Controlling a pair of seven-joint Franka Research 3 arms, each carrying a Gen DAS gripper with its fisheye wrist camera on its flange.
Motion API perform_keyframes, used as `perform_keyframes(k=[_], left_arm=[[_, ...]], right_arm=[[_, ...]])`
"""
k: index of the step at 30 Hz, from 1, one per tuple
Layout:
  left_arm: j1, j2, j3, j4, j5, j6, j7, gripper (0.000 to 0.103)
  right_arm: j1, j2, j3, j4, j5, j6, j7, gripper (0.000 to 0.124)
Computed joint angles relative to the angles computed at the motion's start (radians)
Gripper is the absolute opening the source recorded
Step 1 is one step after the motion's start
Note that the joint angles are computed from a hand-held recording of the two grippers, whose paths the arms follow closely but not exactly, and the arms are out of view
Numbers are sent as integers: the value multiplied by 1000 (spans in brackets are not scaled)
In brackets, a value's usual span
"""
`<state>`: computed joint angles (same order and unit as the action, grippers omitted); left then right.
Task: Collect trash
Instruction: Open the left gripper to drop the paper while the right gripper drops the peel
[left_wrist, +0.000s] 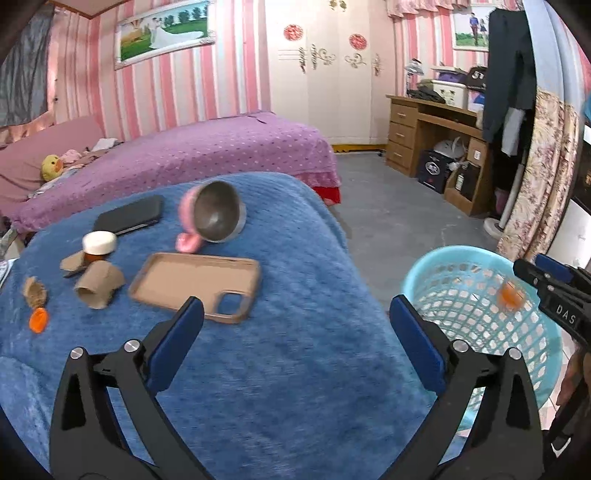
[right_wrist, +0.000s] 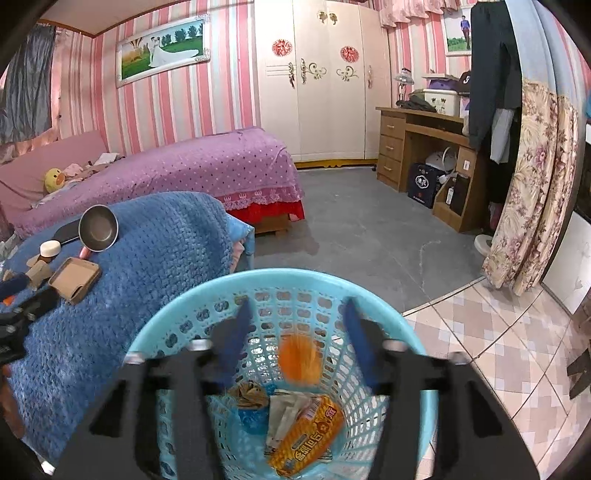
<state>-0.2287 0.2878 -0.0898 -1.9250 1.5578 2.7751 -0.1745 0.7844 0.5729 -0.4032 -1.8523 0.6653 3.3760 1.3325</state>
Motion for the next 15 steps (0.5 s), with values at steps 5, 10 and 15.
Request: perform_keyframes(k=[5,10,15], left_arm=[[40,-88,8,-81,41,7,-43,97],[92,-163,0,-158,82,-7,-74,97],[152,-213,-2,-217,111,4,-89,97]], right_arm=[[84,26,-75,23,41,-11,25,84],[210,81,-201,59,46,-50,82,94],[288,132,-276,105,-13,-97,152,96]])
